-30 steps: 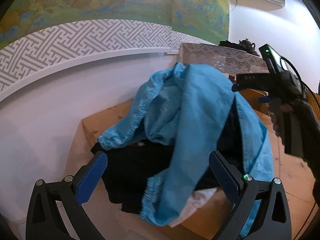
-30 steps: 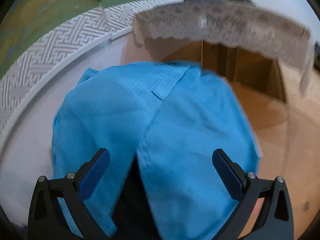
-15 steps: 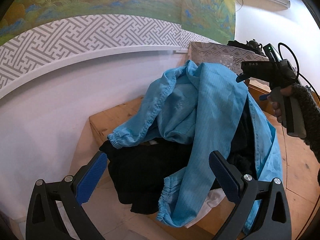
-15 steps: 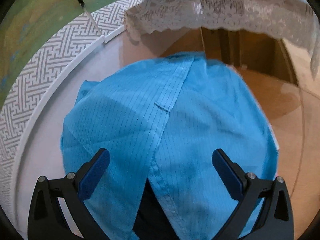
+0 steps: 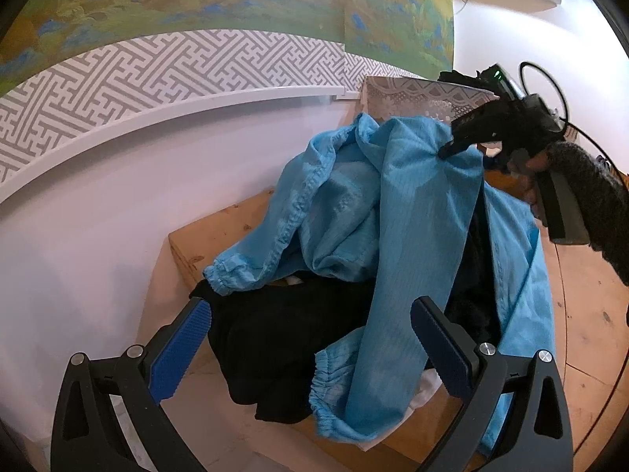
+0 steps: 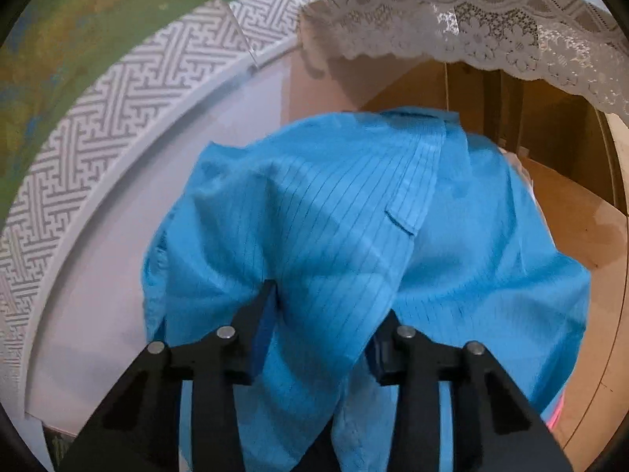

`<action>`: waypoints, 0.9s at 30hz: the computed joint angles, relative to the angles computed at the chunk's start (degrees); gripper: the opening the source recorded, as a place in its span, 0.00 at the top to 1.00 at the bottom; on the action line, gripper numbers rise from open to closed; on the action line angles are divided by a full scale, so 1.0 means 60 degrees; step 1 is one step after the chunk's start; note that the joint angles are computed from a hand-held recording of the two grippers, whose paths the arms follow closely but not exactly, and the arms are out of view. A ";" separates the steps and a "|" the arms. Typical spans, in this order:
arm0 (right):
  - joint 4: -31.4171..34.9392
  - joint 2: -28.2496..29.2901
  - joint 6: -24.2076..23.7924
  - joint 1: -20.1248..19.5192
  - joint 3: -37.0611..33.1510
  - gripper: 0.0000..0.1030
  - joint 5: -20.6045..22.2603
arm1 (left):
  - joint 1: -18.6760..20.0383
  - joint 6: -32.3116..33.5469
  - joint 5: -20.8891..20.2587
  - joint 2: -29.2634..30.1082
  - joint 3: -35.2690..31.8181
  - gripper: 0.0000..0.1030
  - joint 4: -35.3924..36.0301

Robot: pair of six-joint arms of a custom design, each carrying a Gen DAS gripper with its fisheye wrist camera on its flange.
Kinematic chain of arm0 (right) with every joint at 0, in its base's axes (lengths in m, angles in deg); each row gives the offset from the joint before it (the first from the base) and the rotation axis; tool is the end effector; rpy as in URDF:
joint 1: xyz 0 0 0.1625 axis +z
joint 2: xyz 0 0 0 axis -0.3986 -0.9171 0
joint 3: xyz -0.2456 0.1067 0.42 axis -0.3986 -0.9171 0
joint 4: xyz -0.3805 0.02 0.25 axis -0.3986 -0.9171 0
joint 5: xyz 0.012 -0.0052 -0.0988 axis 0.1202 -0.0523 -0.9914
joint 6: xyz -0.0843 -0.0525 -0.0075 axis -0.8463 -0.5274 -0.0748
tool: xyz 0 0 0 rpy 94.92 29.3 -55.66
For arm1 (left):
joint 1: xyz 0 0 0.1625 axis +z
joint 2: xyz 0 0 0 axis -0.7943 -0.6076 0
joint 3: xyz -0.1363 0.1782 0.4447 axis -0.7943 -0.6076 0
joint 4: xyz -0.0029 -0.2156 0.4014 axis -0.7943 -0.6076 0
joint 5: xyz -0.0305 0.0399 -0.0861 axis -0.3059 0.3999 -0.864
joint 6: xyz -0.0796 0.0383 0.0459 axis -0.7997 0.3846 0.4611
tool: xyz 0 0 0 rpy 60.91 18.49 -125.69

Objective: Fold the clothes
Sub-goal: 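Grasp the blue jacket with the right gripper and lift it off the pile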

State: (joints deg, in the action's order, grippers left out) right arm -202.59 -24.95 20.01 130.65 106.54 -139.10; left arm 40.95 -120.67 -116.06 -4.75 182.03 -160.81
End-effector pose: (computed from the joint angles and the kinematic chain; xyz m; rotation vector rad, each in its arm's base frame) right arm 0.2500 -0.4409 0.2909 0.7296 -2.7462 0.5949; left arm -0.3583 -0.1280 0.1165 0.0893 1.9329 -1.2352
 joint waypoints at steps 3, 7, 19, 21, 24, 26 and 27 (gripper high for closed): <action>0.0233 -0.0198 -0.0098 -0.0044 -0.0043 0.66 0.0055 | 0.0019 0.0190 0.0026 0.0055 0.0013 0.01 -0.0179; 0.0807 -0.0201 0.0209 -0.0036 -0.0270 0.62 0.0038 | 0.0015 0.0478 0.0113 0.0187 -0.0074 0.01 -0.0363; 0.1191 -0.0421 -0.0104 0.0571 -0.0305 0.70 -0.0714 | -0.0026 0.0549 0.0088 0.0330 -0.0292 0.01 -0.0140; 0.1357 -0.0428 -0.0209 0.0739 -0.0325 0.69 -0.1060 | -0.0011 0.0637 0.0116 0.0362 -0.0298 0.01 -0.0246; 0.1463 -0.0548 -0.0171 0.0684 -0.0349 0.69 -0.0922 | -0.0026 0.0743 0.0149 0.0426 -0.0334 0.01 -0.0267; 0.1369 -0.0567 -0.0163 0.0545 -0.0361 0.69 -0.0537 | 0.0021 0.0805 0.0152 0.0433 -0.0351 0.01 -0.0287; 0.1318 -0.0545 -0.0174 0.0478 -0.0370 0.70 -0.0331 | 0.0030 0.0811 0.0155 0.0428 -0.0339 0.01 -0.0317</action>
